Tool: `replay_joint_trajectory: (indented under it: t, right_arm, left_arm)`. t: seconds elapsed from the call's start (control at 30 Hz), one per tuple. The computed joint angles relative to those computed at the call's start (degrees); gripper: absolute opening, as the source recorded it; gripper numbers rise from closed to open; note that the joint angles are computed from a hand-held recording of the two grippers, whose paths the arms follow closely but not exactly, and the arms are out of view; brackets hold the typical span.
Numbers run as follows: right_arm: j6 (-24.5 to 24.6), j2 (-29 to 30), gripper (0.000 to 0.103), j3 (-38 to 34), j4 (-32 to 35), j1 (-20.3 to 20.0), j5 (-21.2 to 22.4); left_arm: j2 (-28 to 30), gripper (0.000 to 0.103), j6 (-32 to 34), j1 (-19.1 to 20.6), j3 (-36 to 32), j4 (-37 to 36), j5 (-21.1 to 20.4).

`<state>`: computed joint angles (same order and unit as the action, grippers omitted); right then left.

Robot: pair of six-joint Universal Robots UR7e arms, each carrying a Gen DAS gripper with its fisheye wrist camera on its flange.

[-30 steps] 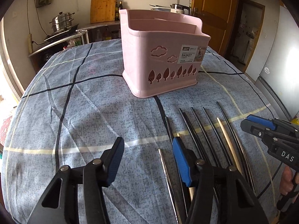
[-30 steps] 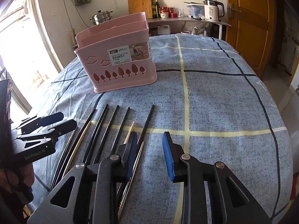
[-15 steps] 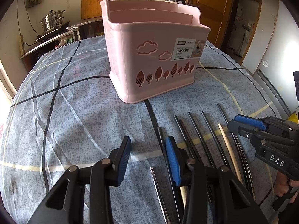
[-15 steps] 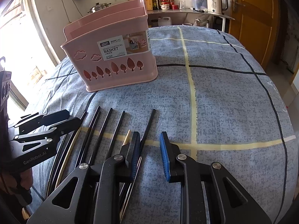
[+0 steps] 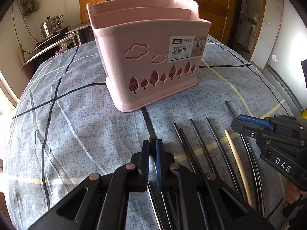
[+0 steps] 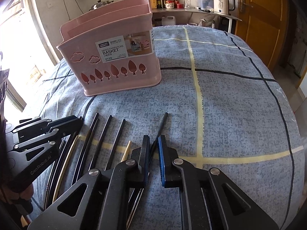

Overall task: Organize utensils
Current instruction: 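Lift the black chopsticks with the right gripper and lower them into the pink basket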

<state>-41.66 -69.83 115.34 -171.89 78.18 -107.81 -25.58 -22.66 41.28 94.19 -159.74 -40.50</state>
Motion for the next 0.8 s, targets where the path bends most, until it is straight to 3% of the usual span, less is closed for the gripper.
replay_joint_trajectory:
  t: [0.37,0.8]
  right_arm:
    - [0.0,-5.2,0.008,1.4,2.3,0.0,6.1]
    - [-2.7,-11.8,0.006,3.6,0.6,3.7,12.3]
  left_arm:
    - [-4.7,0.006,2.3,-2.2,4.0,-7.5,-3.9]
    - [-12.1,0.005,8.5,-7.2,9.1,-17.6,-1.4]
